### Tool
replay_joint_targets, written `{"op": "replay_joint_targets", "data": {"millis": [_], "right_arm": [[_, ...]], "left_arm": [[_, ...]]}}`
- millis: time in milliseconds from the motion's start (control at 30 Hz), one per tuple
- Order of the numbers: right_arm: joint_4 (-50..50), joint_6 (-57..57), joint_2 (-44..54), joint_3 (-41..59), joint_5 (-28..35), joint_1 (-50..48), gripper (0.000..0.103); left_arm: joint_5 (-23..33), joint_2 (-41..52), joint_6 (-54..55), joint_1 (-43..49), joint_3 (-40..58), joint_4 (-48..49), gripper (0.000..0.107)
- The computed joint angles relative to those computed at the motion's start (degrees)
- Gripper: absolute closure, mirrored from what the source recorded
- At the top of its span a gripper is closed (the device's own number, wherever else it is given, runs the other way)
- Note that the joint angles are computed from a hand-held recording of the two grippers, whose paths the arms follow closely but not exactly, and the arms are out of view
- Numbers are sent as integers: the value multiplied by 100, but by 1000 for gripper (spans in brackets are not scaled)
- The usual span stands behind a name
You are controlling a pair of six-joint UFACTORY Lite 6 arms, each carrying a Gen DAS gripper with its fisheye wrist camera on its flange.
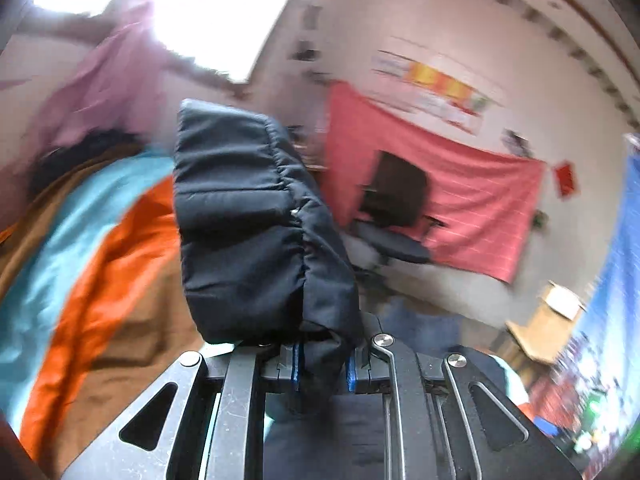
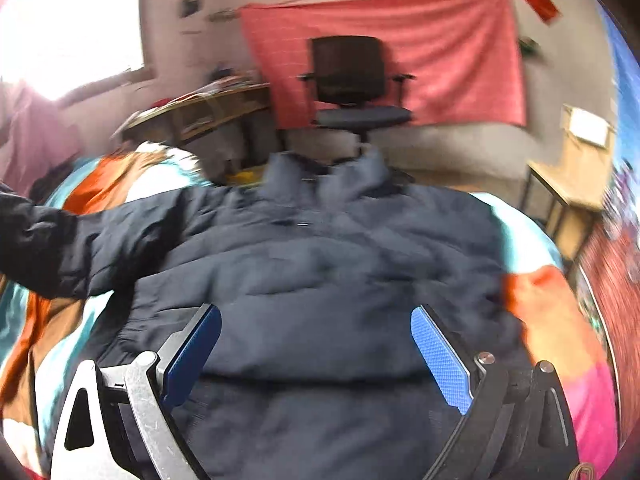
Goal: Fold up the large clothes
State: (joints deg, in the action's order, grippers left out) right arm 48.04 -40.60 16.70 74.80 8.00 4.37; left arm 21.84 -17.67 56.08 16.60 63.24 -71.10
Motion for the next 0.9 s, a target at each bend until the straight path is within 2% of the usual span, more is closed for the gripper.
{"op": "replay_joint_targets", "data": {"millis": [67, 167, 233, 300, 467, 533, 633, 700, 767, 833, 900], "right_arm": [[-282, 248, -190, -140, 83, -268, 7], [-8, -203, -426, -310, 262, -735, 7], [368, -652, -609, -484, 385, -1048, 7], [656, -968, -727, -576, 592, -1363, 7], [659, -1134, -817, -717, 882, -1890, 7], [878, -1329, -799, -747, 1024, -2073, 7], [1100, -1550, -720, -780, 1168, -2275, 7], [1357, -2011, -549, -758, 1343, -2393, 7], [1331, -2248, -317, -736, 1342, -2425, 7], [1109, -2108, -79, -693, 1297, -2465, 7], [1324, -2224, 137, -621, 1551, -2628, 7]], "left_arm": [[-210, 40, -274, -734, 99, 327, 94], [-522, 278, -957, -1757, 313, 1116, 94], [-317, 780, -1793, -2333, 777, 1932, 94], [149, 1448, -2227, -2799, 1355, 2388, 94], [-150, 2428, -2910, -4032, 1655, 3332, 94], [143, 2925, -3114, -4139, 2018, 3495, 94], [885, 3907, -3637, -4273, 2943, 3680, 94], [1053, 4273, -3742, -4256, 3342, 3701, 93], [1401, 4614, -3763, -4205, 3769, 3587, 81], [1907, 4668, -3339, -3883, 3690, 3113, 71], [2469, 4851, -3104, -3641, 3950, 2797, 61]]}}
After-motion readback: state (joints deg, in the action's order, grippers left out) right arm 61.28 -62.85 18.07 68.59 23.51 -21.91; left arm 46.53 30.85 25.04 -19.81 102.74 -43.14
